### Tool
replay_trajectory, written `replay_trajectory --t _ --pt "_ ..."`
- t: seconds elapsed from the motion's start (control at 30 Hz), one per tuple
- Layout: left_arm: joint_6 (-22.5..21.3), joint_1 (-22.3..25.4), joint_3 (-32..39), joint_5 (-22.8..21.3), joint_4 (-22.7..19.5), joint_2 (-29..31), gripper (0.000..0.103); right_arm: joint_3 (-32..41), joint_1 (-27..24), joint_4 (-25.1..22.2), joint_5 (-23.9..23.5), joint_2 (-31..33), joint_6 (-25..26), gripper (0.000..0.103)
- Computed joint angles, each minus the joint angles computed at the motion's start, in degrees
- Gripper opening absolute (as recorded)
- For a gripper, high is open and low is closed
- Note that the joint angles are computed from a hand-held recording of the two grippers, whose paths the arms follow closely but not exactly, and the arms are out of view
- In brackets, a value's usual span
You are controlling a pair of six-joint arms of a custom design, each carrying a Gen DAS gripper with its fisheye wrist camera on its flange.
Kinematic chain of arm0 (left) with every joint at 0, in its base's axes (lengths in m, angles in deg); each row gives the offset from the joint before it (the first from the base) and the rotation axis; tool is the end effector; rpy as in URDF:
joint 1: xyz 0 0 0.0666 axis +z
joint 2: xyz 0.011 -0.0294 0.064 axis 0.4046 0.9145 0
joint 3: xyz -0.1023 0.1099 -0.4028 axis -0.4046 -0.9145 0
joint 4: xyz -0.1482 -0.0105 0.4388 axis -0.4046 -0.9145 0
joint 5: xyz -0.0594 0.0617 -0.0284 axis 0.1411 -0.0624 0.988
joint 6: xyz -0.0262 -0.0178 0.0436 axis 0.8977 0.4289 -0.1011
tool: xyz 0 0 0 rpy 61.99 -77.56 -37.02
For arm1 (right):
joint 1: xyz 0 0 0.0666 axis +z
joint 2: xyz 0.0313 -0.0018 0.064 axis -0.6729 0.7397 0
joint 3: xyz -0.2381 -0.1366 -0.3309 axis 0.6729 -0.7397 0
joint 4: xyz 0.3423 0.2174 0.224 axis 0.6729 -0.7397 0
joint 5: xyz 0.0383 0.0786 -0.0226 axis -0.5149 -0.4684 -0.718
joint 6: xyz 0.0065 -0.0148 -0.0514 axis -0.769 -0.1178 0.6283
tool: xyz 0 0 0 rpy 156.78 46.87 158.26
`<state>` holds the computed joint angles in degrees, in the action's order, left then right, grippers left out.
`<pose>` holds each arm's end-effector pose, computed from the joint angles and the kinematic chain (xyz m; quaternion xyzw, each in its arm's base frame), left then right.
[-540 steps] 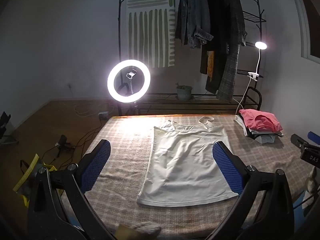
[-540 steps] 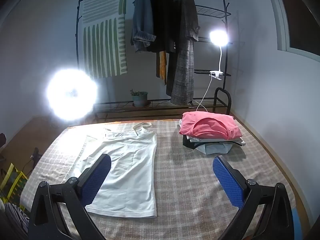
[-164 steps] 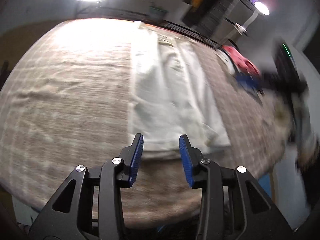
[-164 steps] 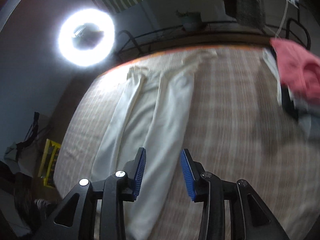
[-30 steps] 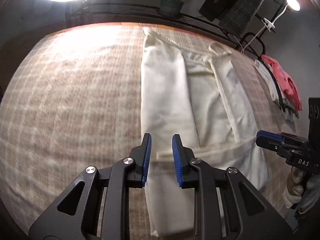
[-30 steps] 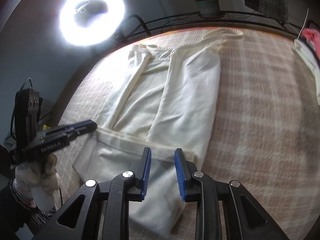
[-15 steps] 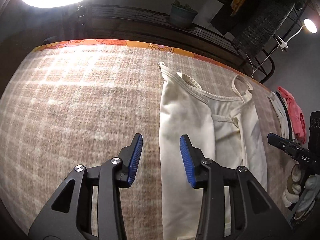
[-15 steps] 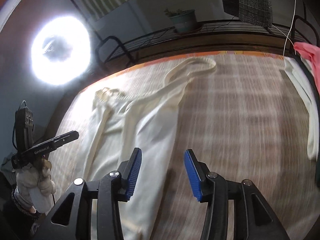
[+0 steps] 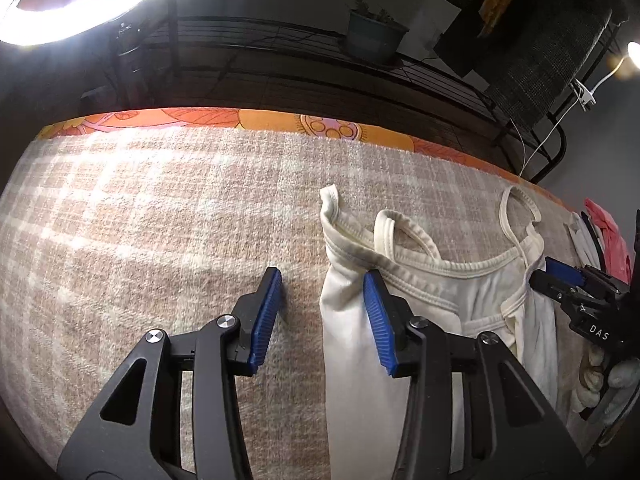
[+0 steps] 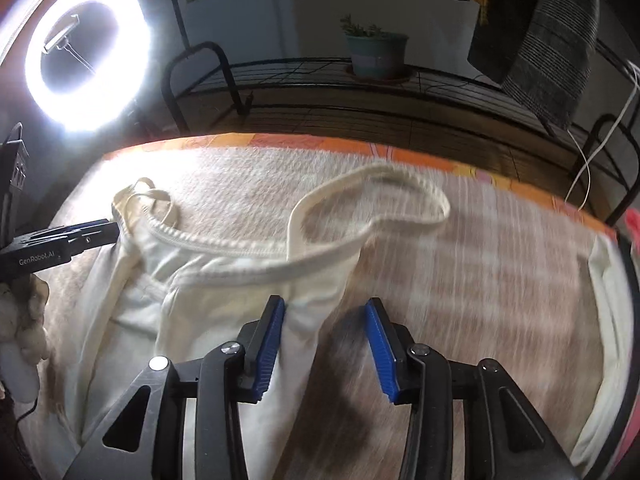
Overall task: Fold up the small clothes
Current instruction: 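Grasp the straps with both grippers and lift them toward the hem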
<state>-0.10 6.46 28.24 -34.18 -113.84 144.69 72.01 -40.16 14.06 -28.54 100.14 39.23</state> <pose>0.3869 -0.1314 0.3681 0.1442 0.9456 -0.1720 0.2355 0.2587 0.0111 0.3687 0.0057 0.9614 0.0395 0.2724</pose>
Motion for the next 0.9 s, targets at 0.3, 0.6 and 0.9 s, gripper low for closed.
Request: replay_trajectory --t 0.3,0.6,0.9 --pt "1.23 -1.31 1.83 1.36 1.83 3.31 0.007 0.27 -9.36 4.39 -15.35 3.96 -2.32 0.019" --pt "3.32 0.73 2.38 5.38 2.19 0.51 0.004 0.16 -11.39 4.74 -21.68 1.47 -5.14 0.001" --pt "0.90 2.95 0.06 7.36 -2.39 -8.72 0.004 1.32 -10.75 0.00 -21.76 -5.84 -3.82 0.001"
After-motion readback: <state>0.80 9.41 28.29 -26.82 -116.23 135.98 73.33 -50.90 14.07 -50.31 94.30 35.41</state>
